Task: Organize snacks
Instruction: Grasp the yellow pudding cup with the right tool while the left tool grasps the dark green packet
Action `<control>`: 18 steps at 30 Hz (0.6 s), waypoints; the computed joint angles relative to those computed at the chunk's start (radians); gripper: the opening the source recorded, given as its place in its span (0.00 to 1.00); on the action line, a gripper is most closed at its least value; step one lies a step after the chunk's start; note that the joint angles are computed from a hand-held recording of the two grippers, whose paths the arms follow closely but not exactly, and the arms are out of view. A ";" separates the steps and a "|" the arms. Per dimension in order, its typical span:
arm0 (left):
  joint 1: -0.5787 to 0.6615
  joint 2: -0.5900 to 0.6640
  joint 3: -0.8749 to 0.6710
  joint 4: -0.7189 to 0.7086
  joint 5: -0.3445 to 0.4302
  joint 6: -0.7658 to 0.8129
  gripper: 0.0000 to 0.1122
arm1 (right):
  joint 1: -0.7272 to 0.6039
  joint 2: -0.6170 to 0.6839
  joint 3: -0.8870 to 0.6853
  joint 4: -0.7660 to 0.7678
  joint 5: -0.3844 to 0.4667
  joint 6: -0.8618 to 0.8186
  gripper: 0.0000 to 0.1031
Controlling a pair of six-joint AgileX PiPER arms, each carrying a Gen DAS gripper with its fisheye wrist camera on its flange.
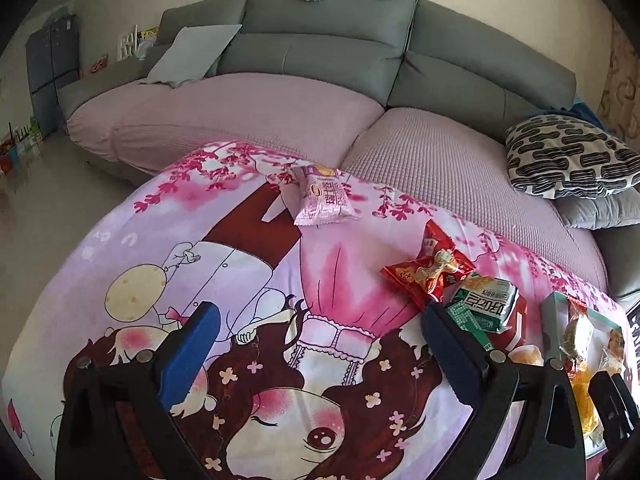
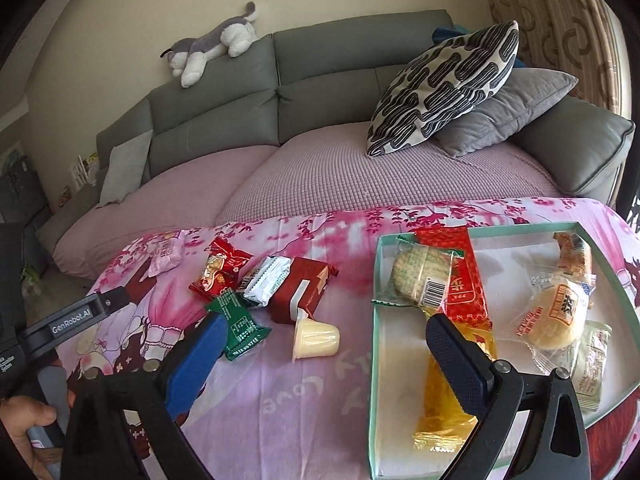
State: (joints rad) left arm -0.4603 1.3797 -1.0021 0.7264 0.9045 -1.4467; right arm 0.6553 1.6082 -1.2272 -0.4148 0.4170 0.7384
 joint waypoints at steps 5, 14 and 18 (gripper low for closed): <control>0.098 0.004 0.024 -0.068 -0.099 0.110 0.89 | -0.012 0.074 -0.069 0.128 0.032 -0.116 0.79; 0.235 -0.017 0.095 -0.204 -0.212 0.281 0.89 | -0.007 0.167 -0.155 0.215 0.084 -0.206 0.62; 0.241 -0.003 0.084 -0.231 -0.220 0.313 0.89 | -0.013 0.211 -0.192 0.257 0.103 -0.243 0.55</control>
State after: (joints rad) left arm -0.2198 1.3765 -0.9177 0.4956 0.6842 -1.1335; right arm 0.6426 1.8193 -1.4190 -0.1576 0.5200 0.4956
